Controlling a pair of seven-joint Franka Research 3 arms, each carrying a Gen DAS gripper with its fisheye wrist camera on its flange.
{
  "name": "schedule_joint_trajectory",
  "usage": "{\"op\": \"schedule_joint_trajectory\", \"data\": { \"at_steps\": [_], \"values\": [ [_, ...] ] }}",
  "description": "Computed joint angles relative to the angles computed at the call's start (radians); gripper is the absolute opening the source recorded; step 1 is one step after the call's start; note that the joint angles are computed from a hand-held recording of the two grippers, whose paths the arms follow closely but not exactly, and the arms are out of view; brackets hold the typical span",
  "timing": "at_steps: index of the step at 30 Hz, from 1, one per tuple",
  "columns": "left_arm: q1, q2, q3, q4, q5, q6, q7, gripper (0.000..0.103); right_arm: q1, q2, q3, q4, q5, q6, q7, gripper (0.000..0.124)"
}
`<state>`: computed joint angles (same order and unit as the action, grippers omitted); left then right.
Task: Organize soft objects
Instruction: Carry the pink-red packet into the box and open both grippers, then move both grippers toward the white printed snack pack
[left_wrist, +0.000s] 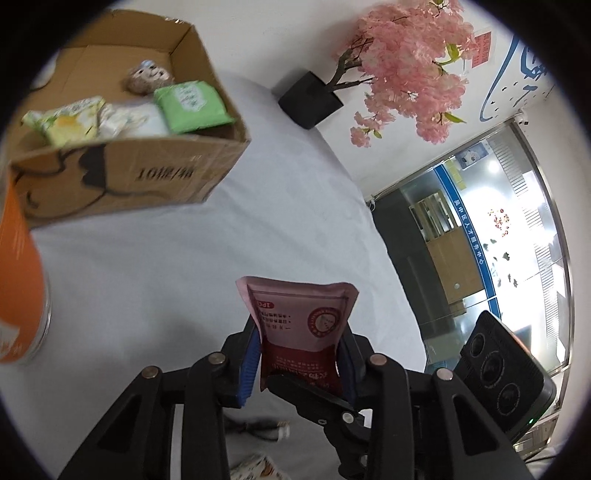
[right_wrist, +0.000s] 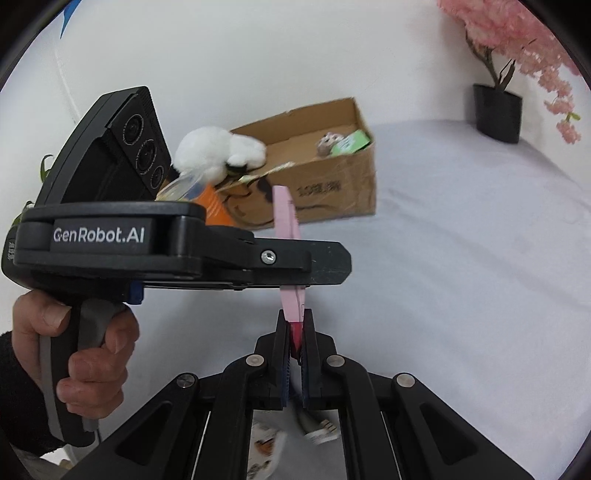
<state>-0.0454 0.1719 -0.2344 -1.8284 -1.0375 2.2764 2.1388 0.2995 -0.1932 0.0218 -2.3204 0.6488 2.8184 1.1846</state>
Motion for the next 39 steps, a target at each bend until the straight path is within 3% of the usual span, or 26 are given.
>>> {"op": "schedule_joint_trajectory", "data": {
  "at_steps": [9, 11, 14, 17, 20, 25, 29, 30, 31, 32, 34, 37, 39],
  "values": [
    [-0.008, 0.108, -0.032, 0.215, 0.014, 0.148, -0.089, 0.035, -0.028, 0.117, -0.001, 0.144, -0.074, 0.168, -0.037, 0.002],
    [-0.008, 0.133, -0.032, 0.262, 0.064, 0.184, -0.16, 0.035, -0.019, 0.162, -0.004, 0.215, -0.005, 0.177, -0.127, 0.002],
    [-0.003, 0.174, -0.028, 0.325, 0.159, 0.222, -0.288, 0.034, -0.047, 0.255, 0.013, 0.369, 0.149, 0.083, -0.264, 0.002],
    [-0.006, 0.243, -0.007, 0.419, 0.291, 0.192, -0.462, 0.034, -0.093, 0.359, 0.041, 0.515, 0.211, -0.043, -0.285, 0.002],
    [-0.007, 0.323, 0.009, 0.523, 0.408, 0.13, -0.598, 0.034, -0.138, 0.465, 0.055, 0.657, 0.218, -0.204, -0.206, 0.003],
    [-0.014, 0.421, 0.021, 0.672, 0.586, 0.005, -0.743, 0.042, -0.185, 0.596, 0.081, 0.802, 0.202, -0.327, -0.082, 0.006],
    [0.008, 0.368, -0.011, 0.611, 0.659, 0.054, -0.727, 0.059, -0.186, 0.671, 0.075, 0.895, 0.108, -0.384, 0.03, 0.006],
    [0.013, 0.335, -0.017, 0.57, 0.677, 0.085, -0.708, 0.064, -0.177, 0.666, 0.069, 0.892, 0.072, -0.374, 0.045, 0.013],
    [0.018, 0.307, -0.022, 0.537, 0.691, 0.106, -0.693, 0.064, -0.155, 0.663, 0.051, 0.892, 0.011, -0.353, 0.078, 0.031],
    [0.027, 0.271, -0.028, 0.492, 0.697, 0.133, -0.667, 0.064, -0.14, 0.635, 0.039, 0.857, -0.035, -0.32, 0.097, 0.04],
    [0.035, 0.179, -0.026, 0.377, 0.717, 0.21, -0.619, 0.064, -0.132, 0.571, 0.042, 0.774, -0.065, -0.233, 0.095, 0.071],
    [0.02, 0.004, 0.007, 0.148, 0.798, 0.382, -0.585, 0.071, -0.079, 0.438, 0.009, 0.593, -0.188, -0.058, 0.147, 0.09],
    [0.004, -0.125, 0.037, -0.024, 0.883, 0.502, -0.603, 0.079, -0.033, 0.355, -0.028, 0.482, -0.342, 0.018, 0.258, 0.096]
  ]
}}
